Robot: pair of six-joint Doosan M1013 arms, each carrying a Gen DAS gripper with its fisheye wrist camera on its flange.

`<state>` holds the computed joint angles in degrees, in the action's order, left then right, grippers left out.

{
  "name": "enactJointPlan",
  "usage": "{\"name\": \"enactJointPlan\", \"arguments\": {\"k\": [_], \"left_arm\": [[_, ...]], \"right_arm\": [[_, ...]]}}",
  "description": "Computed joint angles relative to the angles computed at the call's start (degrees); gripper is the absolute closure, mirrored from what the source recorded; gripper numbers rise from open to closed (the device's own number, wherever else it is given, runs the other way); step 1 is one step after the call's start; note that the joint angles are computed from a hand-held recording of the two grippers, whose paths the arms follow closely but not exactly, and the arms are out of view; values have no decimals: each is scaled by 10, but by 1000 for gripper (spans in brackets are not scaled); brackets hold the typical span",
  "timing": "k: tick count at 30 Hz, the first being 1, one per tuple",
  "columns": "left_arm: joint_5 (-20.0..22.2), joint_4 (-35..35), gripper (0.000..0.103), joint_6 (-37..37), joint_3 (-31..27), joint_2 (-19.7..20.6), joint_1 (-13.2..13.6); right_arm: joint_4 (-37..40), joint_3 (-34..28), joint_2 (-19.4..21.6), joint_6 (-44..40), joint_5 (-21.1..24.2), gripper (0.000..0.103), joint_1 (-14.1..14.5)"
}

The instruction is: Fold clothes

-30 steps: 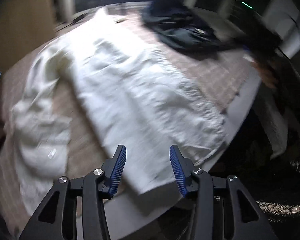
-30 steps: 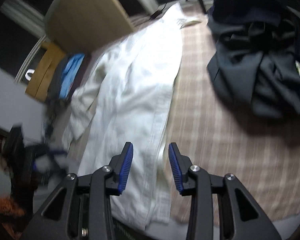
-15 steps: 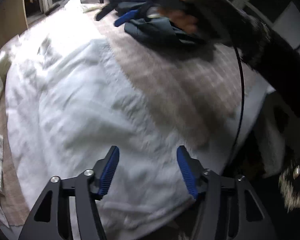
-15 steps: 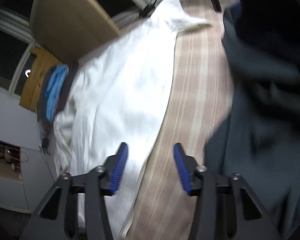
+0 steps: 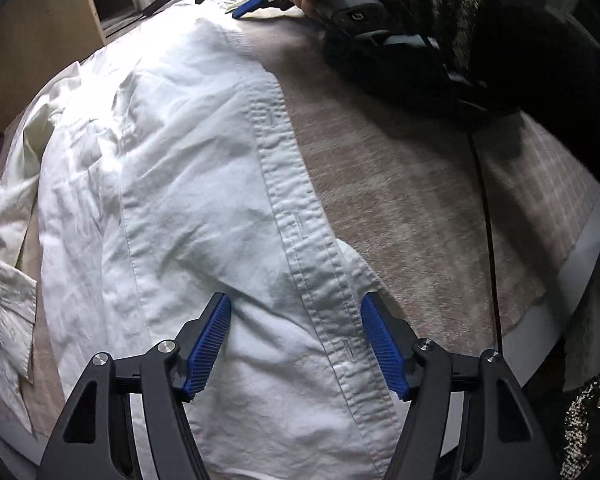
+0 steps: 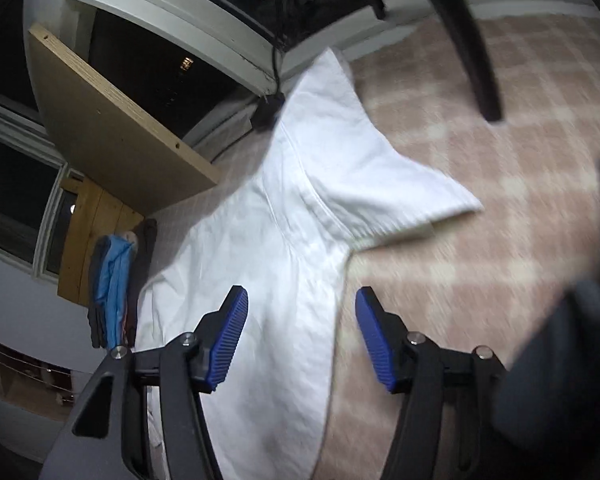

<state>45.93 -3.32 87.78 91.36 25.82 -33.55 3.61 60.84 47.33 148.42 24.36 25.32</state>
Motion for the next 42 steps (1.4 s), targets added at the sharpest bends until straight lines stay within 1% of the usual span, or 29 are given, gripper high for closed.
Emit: {"name": "enactJointPlan", "arguments": {"k": [1, 2, 3, 4, 6, 7, 9, 10, 11, 12, 14, 15, 17, 18, 20, 22, 24, 25, 26, 27, 28, 29, 31, 33, 35, 39, 42], "left_arm": [[-3, -7, 49, 7, 3, -1, 1], [-4, -16, 57, 18, 5, -1, 3], [-4, -24, 70, 25, 6, -2, 6], [-4, -36, 79, 33, 8, -3, 10], [-5, -92, 89, 59, 14, -9, 27], [-7, -114, 91, 64, 18, -14, 36], [-11, -156, 92, 74, 26, -23, 53], [-14, -166, 92, 75, 31, -28, 59], [-16, -169, 92, 73, 33, -31, 63], [-18, -172, 94, 70, 36, -35, 66], [-21, -186, 95, 78, 40, -38, 74], [-23, -196, 95, 84, 42, -39, 78], [-23, -221, 94, 87, 43, -39, 82], [-19, -222, 93, 79, 36, -35, 81], [-12, -200, 81, 58, 25, -26, 65], [-11, -158, 56, 34, 16, -20, 46], [-4, -100, 50, 15, 8, -13, 23], [1, -75, 50, 11, 5, -10, 15], [7, -54, 50, 8, 3, -7, 7], [14, -40, 55, 6, 3, -4, 4], [21, -26, 77, 4, 2, 0, 1], [25, -20, 83, 4, 2, 1, 1], [23, -56, 98, 21, 4, -2, 15], [25, -118, 99, 35, 6, -7, 39], [17, -173, 99, 46, 13, -16, 63], [-6, -194, 99, 27, 27, -34, 91], [-16, -178, 99, 7, 32, -44, 100]], "right_arm": [[-1, -10, 5, -13, 10, 53, 0], [13, -16, 7, -39, 14, 75, -1], [37, -19, 8, -74, 15, 86, -2], [44, -21, 8, -92, 17, 97, -2], [19, -24, 5, -87, 17, 98, 1], [16, -25, 3, -90, 17, 98, 1], [23, -30, 0, -104, 17, 98, 0], [23, -33, -1, -108, 18, 98, -1], [18, -39, -2, -107, 31, 97, -1], [10, -46, 0, -102, 53, 92, -2], [-1, -61, 5, -88, 100, 51, -2], [-9, -59, 4, -79, 107, 47, -1], [-24, -40, -3, -61, 98, 47, 1], [-23, -30, -7, -56, 93, 47, 1], [-16, -12, -14, -53, 82, 47, -1], [2, 0, -19, -63, 73, 47, -3], [8, 2, -20, -68, 74, 47, -4], [9, 1, -20, -70, 75, 47, -3], [12, 1, -20, -74, 75, 47, -3], [16, 1, -21, -78, 74, 47, -3], [20, 2, -21, -81, 74, 47, -3], [24, 3, -21, -84, 73, 47, -4], [36, 6, -23, -90, 68, 47, -5], [61, 17, -28, -102, 53, 47, -7], [89, 25, -31, -120, 43, 47, -8], [155, 41, -38, -169, 29, 47, -9], [258, 60, -44, -240, 15, 47, -11]]}}
